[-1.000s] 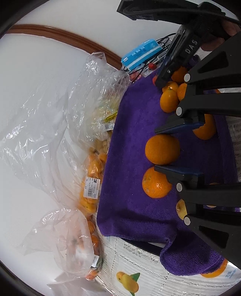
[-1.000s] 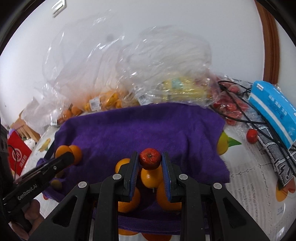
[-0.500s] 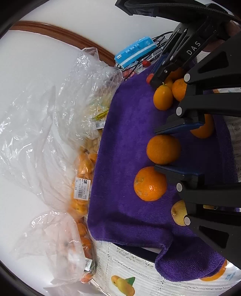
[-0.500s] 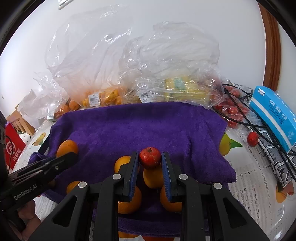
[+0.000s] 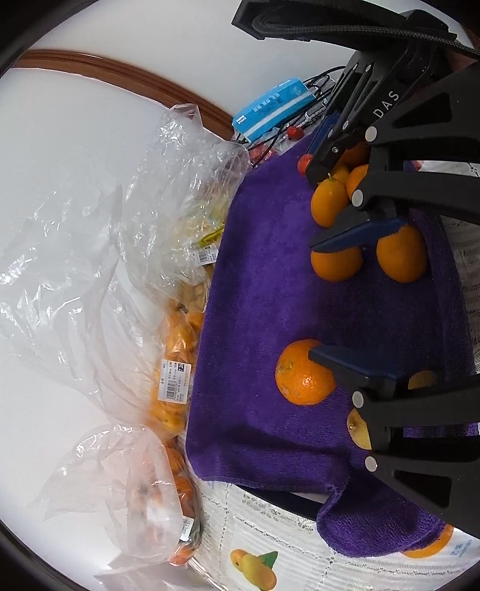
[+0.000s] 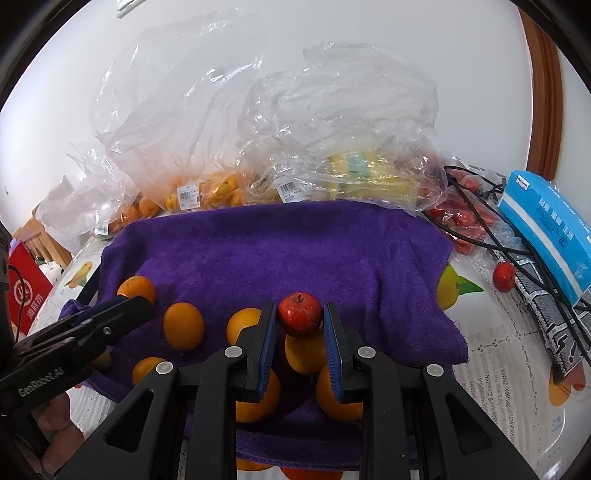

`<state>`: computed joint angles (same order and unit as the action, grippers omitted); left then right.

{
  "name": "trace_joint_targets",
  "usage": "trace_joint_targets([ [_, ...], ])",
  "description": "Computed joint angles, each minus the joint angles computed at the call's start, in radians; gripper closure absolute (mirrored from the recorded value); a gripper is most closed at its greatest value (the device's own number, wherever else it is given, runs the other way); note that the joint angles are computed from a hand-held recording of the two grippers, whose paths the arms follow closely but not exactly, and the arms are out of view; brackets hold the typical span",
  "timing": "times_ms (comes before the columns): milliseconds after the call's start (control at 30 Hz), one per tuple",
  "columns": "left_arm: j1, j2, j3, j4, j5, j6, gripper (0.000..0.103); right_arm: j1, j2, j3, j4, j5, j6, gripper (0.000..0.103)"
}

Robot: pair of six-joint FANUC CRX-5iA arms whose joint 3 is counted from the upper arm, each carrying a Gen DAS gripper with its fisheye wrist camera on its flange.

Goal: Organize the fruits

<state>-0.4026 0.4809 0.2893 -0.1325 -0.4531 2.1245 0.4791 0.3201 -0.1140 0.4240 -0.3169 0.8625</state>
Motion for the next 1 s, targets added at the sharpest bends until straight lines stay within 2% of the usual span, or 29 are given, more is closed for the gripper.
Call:
trace_joint_targets([
  [133,0.002,-0.004,-0.008,0.004,0.011,-0.006,0.046,-0.004,-0.005,-0.035,0.118,0.019,-0.108,0.065],
  [267,-0.002,-0.006,-0.002,-0.026,0.004,0.020,0.041,-0.010,-0.008,-0.048,0.166,0.019,-0.152,0.062],
  [367,-0.010,-0.004,0.022,-0.087,-0.029,0.079,0.037,-0.013,-0.015,-0.060,0.197,0.024,-0.183,0.055],
  [500,-0.031,-0.007,0.059,-0.200,-0.092,0.187,0.036,-0.021,-0.043,-0.104,0.307,0.044,-0.285,0.053],
  [533,-0.037,-0.009,0.067,-0.224,-0.105,0.207,0.036,-0.019,-0.053,-0.108,0.294,0.047,-0.276,0.049],
  [633,-0.055,-0.032,0.077,-0.264,-0.140,0.210,0.035,0.002,-0.087,-0.088,0.115,0.037,-0.104,0.035],
  [700,-0.063,-0.066,0.058,-0.257,-0.150,0.202,0.033,0.008,-0.119,-0.120,0.186,0.017,-0.182,0.035],
  [733,-0.067,-0.092,0.033,-0.252,-0.134,0.202,0.027,0.013,-0.134,-0.127,0.191,0.005,-0.198,0.035],
  [800,-0.088,-0.144,-0.004,-0.294,-0.117,0.232,0.022,0.027,-0.179,-0.128,0.114,-0.029,-0.155,0.034],
  [867,-0.127,-0.182,-0.006,-0.381,-0.166,0.295,0.021,0.039,-0.223,-0.150,0.128,-0.056,-0.195,0.034],
  [900,-0.136,-0.192,-0.005,-0.389,-0.184,0.300,0.020,0.045,-0.247,-0.172,0.162,-0.062,-0.237,0.033],
  [1000,-0.150,-0.234,-0.030,-0.344,-0.225,0.256,0.020,0.072,-0.312,-0.212,0.196,-0.120,-0.296,0.032],
])
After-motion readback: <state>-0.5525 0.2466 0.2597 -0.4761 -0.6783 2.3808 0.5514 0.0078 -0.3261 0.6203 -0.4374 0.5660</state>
